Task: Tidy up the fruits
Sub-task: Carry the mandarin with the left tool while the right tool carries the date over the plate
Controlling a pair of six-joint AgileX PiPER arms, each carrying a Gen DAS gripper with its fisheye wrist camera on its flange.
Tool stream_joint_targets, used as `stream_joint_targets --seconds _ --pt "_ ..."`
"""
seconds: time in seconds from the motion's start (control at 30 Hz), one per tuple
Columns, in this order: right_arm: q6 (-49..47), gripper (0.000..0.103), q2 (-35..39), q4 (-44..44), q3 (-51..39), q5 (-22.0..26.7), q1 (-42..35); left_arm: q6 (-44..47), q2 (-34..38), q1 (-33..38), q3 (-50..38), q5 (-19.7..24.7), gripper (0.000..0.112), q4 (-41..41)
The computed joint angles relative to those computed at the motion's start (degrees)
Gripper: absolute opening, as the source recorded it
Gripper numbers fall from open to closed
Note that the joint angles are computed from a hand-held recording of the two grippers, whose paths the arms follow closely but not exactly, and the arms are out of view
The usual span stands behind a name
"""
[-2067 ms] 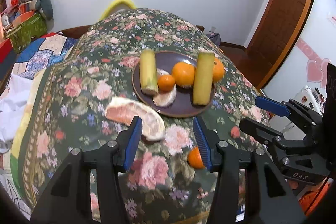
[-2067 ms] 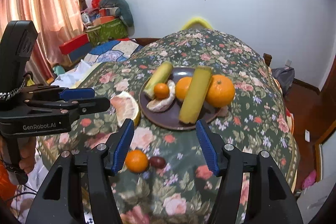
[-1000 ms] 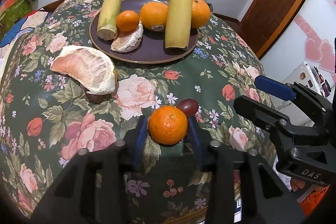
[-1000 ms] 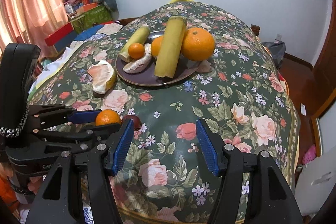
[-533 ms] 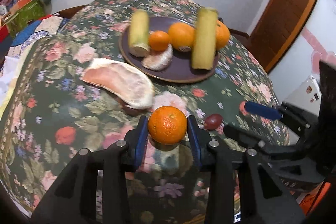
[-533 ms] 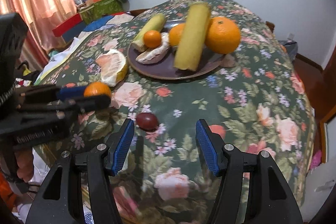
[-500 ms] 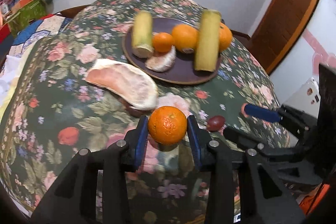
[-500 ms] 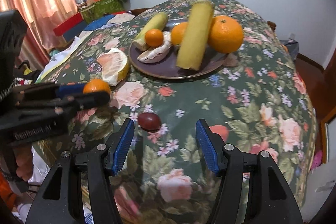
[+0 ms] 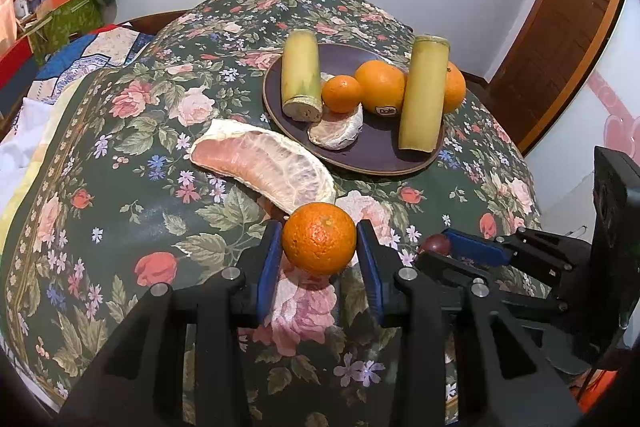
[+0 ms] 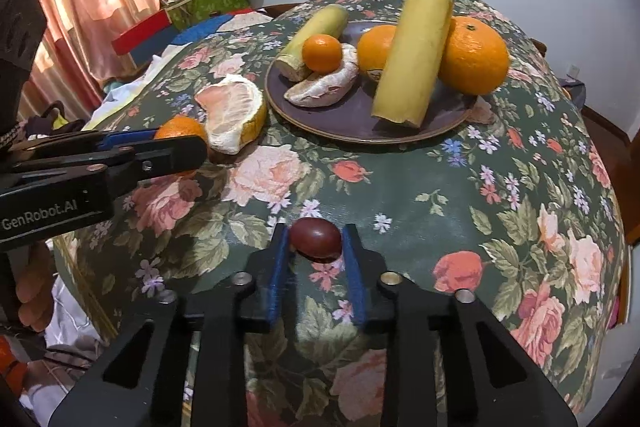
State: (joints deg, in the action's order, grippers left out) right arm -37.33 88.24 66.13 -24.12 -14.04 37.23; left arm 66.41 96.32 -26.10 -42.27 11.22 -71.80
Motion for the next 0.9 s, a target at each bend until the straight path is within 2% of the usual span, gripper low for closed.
stream_joint_targets --seconds 0.17,0.33,0.63,0.9 --pt "4.79 0.023 -0.93 -5.05 0.52 0.97 -1.03 -0.01 0.72 0.06 -1.16 0.93 0.037 0.4" --pt "0.81 0.023 -3.59 -1.2 1.25 0.31 -2.37 -1.93 1.64 -0.42 -3.31 1.06 0.037 2.58" --pt "-0.94 0.024 -7.19 -2.97 1.43 0.18 -9.53 -5.64 4.62 -1.83 -9.19 1.43 0.037 6.41" --pt "12.01 0.024 -6.47 -19.27 0.12 1.38 -17.0 -15.93 9.88 -4.1 -16.2 1.46 0.037 17.03"
